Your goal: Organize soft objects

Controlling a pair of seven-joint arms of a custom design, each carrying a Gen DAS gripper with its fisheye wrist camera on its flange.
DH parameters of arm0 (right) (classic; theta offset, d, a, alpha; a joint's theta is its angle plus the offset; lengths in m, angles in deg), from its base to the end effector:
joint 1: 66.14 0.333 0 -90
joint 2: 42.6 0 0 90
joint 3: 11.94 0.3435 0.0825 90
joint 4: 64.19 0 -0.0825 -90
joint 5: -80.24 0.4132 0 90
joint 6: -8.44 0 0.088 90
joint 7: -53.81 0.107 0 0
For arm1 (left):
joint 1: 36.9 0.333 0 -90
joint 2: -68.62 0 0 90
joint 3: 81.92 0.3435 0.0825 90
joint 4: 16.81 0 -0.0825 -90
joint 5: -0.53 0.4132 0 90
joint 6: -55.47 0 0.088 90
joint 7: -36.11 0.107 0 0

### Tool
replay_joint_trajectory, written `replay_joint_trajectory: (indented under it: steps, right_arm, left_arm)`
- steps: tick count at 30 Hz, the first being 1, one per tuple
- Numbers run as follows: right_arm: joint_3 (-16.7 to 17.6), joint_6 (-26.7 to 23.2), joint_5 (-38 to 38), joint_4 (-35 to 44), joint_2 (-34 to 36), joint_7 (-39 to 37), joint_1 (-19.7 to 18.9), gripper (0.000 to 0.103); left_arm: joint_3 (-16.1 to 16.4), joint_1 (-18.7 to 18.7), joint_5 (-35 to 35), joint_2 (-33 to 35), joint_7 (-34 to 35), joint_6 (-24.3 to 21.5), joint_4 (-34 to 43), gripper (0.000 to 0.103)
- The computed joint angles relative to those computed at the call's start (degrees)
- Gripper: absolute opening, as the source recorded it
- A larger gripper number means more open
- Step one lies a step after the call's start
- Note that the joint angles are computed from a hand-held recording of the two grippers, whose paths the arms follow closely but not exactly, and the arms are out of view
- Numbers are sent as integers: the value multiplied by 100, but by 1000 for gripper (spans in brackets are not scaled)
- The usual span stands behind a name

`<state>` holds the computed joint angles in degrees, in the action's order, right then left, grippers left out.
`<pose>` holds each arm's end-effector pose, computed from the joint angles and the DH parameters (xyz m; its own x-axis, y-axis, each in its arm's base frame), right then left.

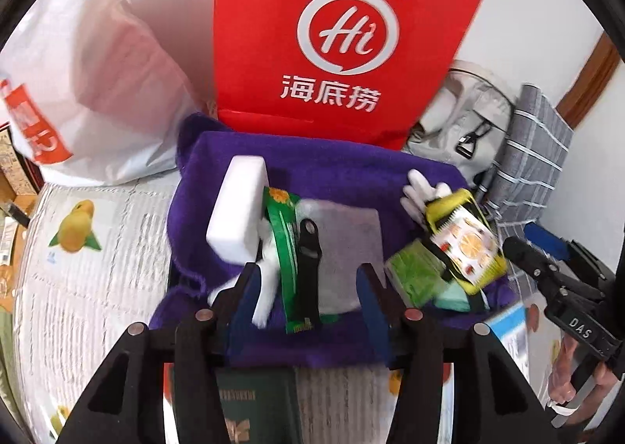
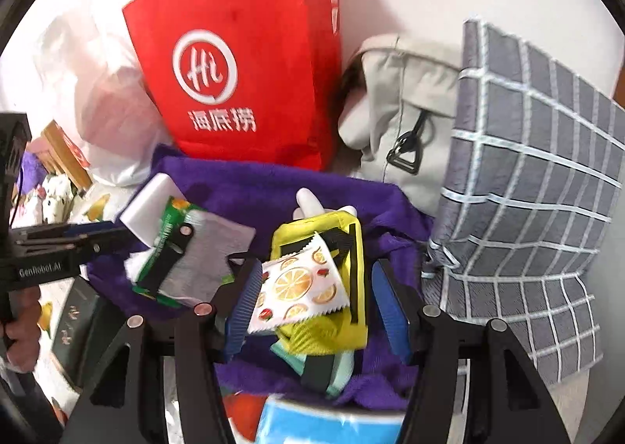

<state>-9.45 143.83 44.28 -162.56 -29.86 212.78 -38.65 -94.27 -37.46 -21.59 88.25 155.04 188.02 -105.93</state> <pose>0.6082 0.3395 0.5189 -0.2930 -0.9531 -0.0758 -0.7442 0.2771 -0.6077 0.7184 -0.1493 0.5185 -0.5175 -0.8310 0.2040 -0.7826 0.3632 -0.5055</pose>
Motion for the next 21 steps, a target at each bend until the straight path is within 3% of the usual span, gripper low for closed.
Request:
replay_joint_trajectory:
  steps: [2, 3, 6, 13, 16, 19, 21]
  right_arm:
    - [25, -317, -241, 30, -122, 190, 151, 64]
    - [60, -544, -388, 52, -201, 325, 242, 71]
    - [225, -1039, -810, -2, -479, 804, 453, 85]
    - [844, -2618, -1402, -1, -957, 1649, 919, 94]
    - [1065, -2775, -1357, -171, -1229, 1896, 1026, 94]
    - [1359, -3459, -1357, -52, -1267, 2151, 1223, 95]
    - [1482, -3766, -1489, -12, -1258, 2305, 1371, 102]
  left_arm:
    - [1, 61, -78, -266, 77, -18, -271, 49]
    - [7, 99, -150, -462, 165, 7, -472, 49]
    - [88, 127, -342, -1097, 361, 239, -1119, 60]
    - [484, -148, -870, -2835, 1072, 732, -2736, 70]
    - [754, -402, -1213, -3543, 1390, 950, -3404, 81]
    - [944, -563, -1186, -4136, 1423, 1110, -3982, 83]
    - [1084, -664, -1151, -4420, 1416, 1068, -4226, 85]
